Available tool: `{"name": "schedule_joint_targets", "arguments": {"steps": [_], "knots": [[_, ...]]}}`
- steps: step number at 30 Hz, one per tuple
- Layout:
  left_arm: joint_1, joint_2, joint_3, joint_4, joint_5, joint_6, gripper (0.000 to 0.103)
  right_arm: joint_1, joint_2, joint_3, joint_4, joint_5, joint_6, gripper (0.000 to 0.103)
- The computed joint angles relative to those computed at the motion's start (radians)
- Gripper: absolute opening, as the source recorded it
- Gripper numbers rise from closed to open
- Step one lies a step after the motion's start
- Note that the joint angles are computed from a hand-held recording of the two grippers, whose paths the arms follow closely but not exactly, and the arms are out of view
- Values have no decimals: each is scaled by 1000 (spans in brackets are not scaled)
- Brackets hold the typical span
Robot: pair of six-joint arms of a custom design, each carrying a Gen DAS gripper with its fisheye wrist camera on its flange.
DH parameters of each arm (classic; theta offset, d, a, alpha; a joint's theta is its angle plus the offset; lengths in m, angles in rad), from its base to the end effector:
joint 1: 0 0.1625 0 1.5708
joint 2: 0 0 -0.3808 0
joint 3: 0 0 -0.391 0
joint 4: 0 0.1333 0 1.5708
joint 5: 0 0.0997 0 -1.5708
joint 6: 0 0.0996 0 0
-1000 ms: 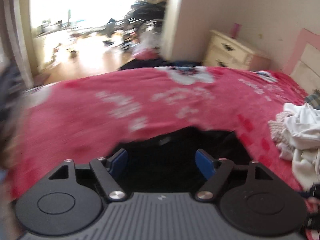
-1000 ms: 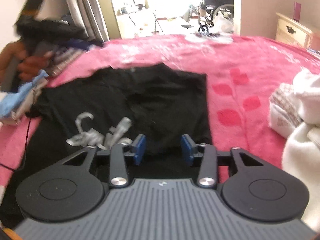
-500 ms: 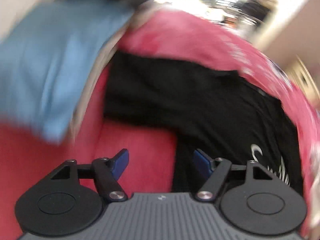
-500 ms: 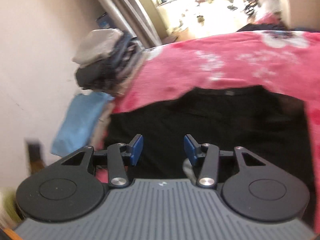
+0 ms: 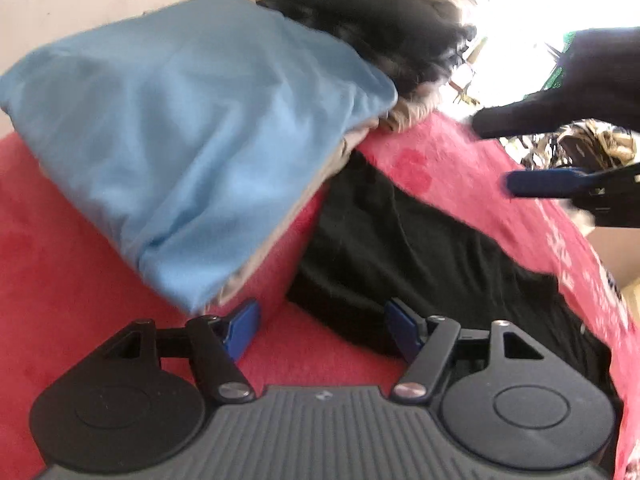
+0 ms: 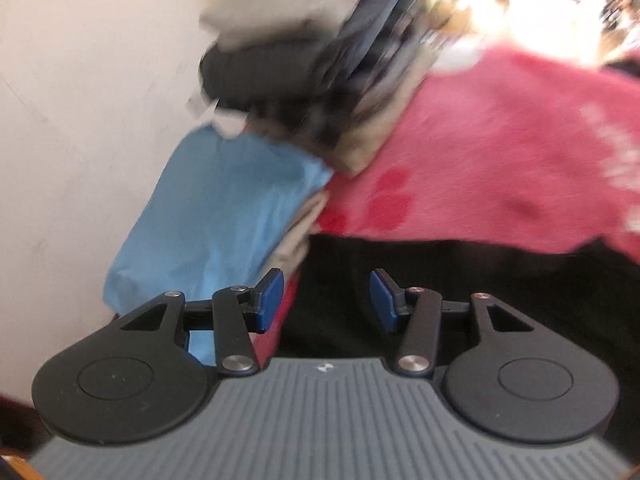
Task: Fold clothes
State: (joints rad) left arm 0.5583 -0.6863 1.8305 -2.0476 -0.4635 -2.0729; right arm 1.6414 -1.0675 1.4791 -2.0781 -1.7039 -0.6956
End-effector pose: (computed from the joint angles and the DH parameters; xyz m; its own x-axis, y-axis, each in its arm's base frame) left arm -0.3123 -0.4573 -0.0488 -0.6960 -0.6884 -0.2044 -0.1166 0.3892 -0.9137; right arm 0.1657 -0.6406 0.2509 -0.7147 -0.6803 0.1626 -0.6881 0.7256 0.0113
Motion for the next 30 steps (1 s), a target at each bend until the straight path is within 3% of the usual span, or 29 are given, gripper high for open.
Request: {"name": "schedule_joint_targets", "arguments": {"steps": [3,6,8,10,14,19,24,30], "knots": [[13,-11,24,-55,12,0,61,17,84,-47,23,-26,20,47],[19,-15,29,-32,18,-32,47,31,150,-82,37,-57,48,47],[20,-11,20,4,19,-43,33,41,191,-98,46,-97,63,45],[22,-9,11,40,16,-49,23,49,216,-93,21,-146,73,45],[22,-11,19,44,26,-21,8,42,225,-77,0,-145,61,41],[11,30,-15,82,38,-4,6,30,191,-36,-29,-114,60,20],[13,40,-32,122,51,2,6,14,160,-16,-53,-105,54,23],[10,72,-65,201,80,-1,6,20,182,-4,-58,-161,45,30]]}}
